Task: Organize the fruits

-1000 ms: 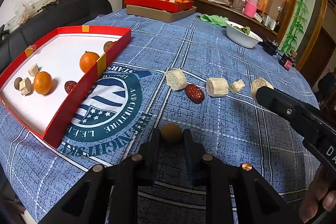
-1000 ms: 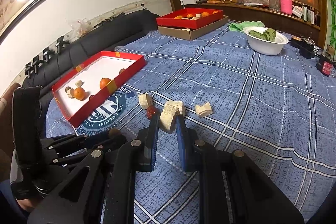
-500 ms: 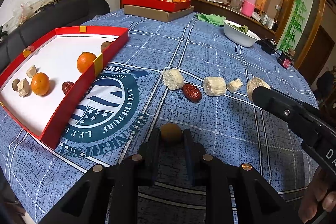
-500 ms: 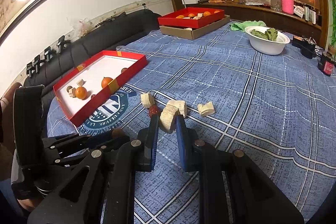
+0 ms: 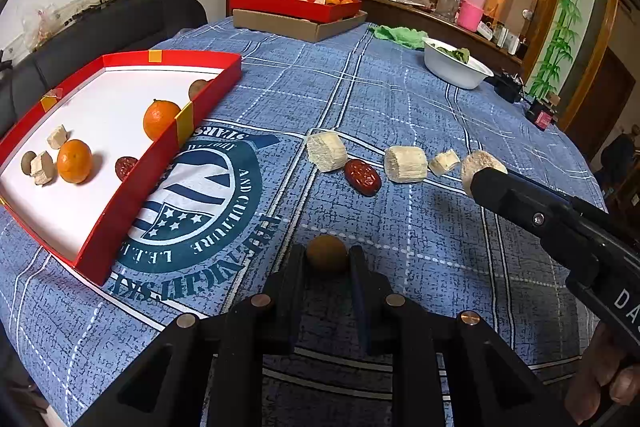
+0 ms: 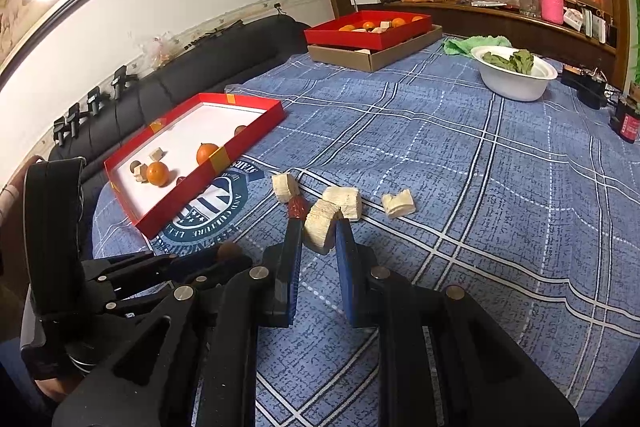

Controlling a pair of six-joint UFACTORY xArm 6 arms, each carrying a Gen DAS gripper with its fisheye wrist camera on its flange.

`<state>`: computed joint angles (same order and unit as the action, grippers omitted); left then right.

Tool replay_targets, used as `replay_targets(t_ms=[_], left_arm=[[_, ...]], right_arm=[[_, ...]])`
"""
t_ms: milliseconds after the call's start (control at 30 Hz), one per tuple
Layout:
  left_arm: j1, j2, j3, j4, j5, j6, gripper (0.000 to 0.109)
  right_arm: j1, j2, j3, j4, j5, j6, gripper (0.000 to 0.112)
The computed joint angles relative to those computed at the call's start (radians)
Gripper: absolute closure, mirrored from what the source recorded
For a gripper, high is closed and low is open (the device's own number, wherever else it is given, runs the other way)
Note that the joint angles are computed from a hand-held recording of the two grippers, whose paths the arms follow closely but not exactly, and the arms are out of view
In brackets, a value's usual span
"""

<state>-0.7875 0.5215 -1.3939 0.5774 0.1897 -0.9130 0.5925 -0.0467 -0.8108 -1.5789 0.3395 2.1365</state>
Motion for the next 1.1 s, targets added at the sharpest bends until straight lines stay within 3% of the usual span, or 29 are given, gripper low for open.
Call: replay_targets(t_ms=[133, 267, 367, 500, 800, 967, 1100], left_arm=[[0.007, -0.008, 0.013, 0.028, -0.019, -0.037, 0.088], [0.032, -0.045, 0.034, 0.276, -0.023, -0.280, 0.088], [0.066, -0.095, 0.069, 0.343, -0.044, -0.364, 0.088], [0.114, -0.154, 0.083, 0.481, 0.012, -0.518, 0.088], [0.247, -0.142, 0.030, 0.397, 0.116, -0.477, 0.088], [0.276, -0.074, -0.077, 0.338, 0.173, -0.389, 0.088], [0.286, 0.015, -0.203, 0.248, 0.211, -0.285, 0.088]], right_arm=[[0.005, 0.003, -0.005, -0.022, 0.007, 0.009, 0.097], [0.011, 0.008, -0.009, 0.010, 0.026, -0.021, 0.097], [0.018, 0.013, -0.019, 0.061, 0.026, -0.073, 0.097], [0.033, 0.036, -0.062, 0.119, 0.013, -0.149, 0.096], [0.053, 0.232, -0.336, 0.250, -0.056, -0.410, 0.096], [0.039, 0.414, -0.545, 0.459, -0.105, -0.645, 0.096], [0.037, 0.556, -0.717, 0.673, -0.088, -0.863, 0.096]])
